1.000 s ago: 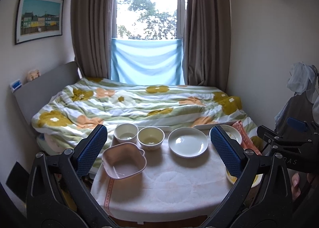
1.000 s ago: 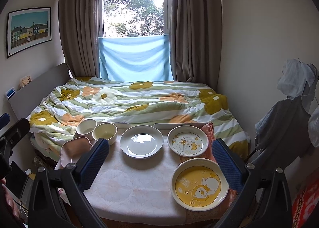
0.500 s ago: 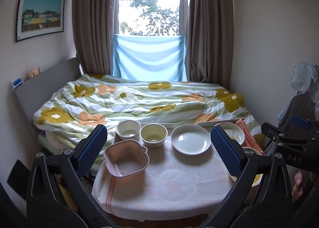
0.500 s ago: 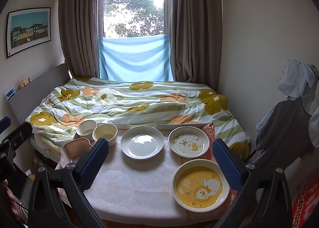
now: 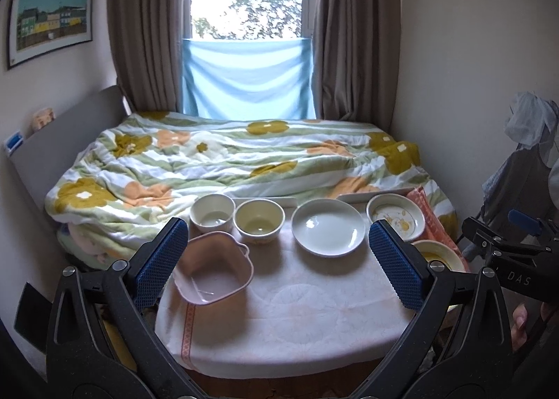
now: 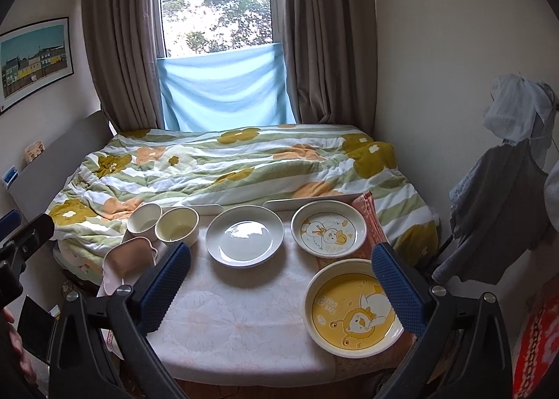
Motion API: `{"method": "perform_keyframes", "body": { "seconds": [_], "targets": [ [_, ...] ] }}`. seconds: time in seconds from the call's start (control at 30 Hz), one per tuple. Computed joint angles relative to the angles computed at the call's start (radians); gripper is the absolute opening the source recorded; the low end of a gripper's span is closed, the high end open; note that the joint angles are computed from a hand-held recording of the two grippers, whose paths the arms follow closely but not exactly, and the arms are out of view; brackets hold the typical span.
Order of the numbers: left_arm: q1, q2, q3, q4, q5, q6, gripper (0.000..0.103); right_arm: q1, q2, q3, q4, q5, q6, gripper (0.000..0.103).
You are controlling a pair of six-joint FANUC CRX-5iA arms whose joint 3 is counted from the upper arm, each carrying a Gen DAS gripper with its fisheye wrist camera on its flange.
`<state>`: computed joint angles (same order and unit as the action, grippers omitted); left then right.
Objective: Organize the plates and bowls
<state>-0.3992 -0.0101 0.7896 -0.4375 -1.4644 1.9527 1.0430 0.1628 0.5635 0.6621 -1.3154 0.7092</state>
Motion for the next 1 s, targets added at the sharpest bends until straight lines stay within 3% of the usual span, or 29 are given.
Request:
{"method": "perform_keyframes", "body": {
  "seconds": [0.13, 0.33, 0.47, 0.6, 0.7, 0.8, 0.83, 1.0],
  "targets": [
    [0.083, 0.038, -0.047, 0.192, 0.035, -0.095, 0.102, -0.022, -0.037, -0.079, -0.027, -0.042, -0.094, 0.103],
    [0.091, 0.146, -0.091, 0.376, 0.082, -0.145, 0.102, -0.111, -0.147, -0.266, -0.129, -0.039, -0.183, 0.103],
    [0.076, 0.289, -0.063, 0.517, 0.051, -0.175, 0.102, -0.243, -0.227, -0.378, -0.315, 0.062, -0.137, 0.103],
    [0.049, 0.398, -0.037, 0.589, 0.052, -0.173, 0.100, -0.370, -0.262, -0.442, -0.492, 0.118, -0.048, 0.102],
    [0.038, 0.471, -0.018, 0.640, 0.058, -0.173, 0.098, -0.471, -0.252, -0.449, -0.653, 0.152, 0.068, 0.091],
    [0.038, 0.531, 0.001, 0.680, 0.050, -0.158, 0.085, -0.554, -0.219, -0.430, -0.790, 0.164, 0.194, 0.077],
    [0.035, 0.548, 0.009, 0.686, 0.048, -0.153, 0.079, -0.574, -0.207, -0.421, -0.822, 0.164, 0.224, 0.070],
    [0.027, 0.609, 0.065, 0.680, 0.009, -0.128, 0.067, -0.641, -0.146, -0.375, -0.920, 0.170, 0.336, 0.055]
  ]
}}
